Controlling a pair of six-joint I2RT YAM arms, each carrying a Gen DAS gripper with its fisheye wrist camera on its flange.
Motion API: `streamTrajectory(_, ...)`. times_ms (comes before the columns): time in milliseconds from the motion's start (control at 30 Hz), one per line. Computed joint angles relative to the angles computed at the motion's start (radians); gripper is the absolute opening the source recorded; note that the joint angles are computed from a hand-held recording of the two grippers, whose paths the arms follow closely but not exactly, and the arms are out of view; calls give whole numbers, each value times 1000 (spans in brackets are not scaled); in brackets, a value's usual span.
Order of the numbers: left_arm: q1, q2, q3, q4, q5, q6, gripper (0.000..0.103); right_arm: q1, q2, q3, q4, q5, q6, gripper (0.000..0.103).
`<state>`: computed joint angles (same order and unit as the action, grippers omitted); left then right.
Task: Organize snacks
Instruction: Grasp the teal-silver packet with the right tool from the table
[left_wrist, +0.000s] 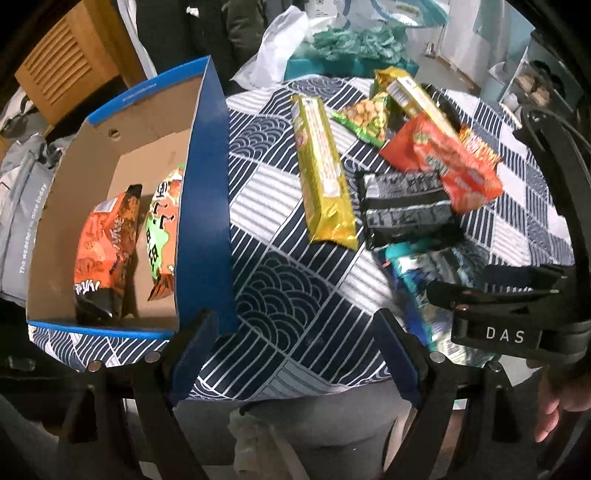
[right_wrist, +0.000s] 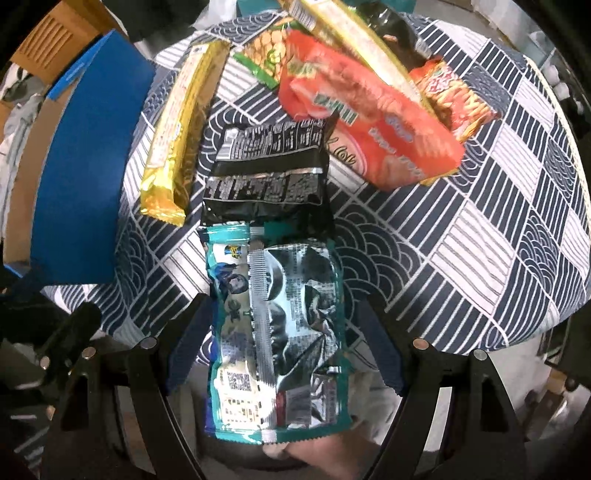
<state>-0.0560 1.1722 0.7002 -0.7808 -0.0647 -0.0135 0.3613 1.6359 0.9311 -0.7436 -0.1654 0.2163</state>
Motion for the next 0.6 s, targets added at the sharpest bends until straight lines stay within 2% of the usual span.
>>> streamTrajectory(167,-26,13,-28,22,-29,1,87,34,56,12,12,12,-1,80)
streamTrajectory(367,-9,56,-26,38,-18,-4,87,60,147,49,33,29,9,81)
streamTrajectory(600,-36,99,-24,57,-26,-21,87,90,184,55,87,78,-4,82)
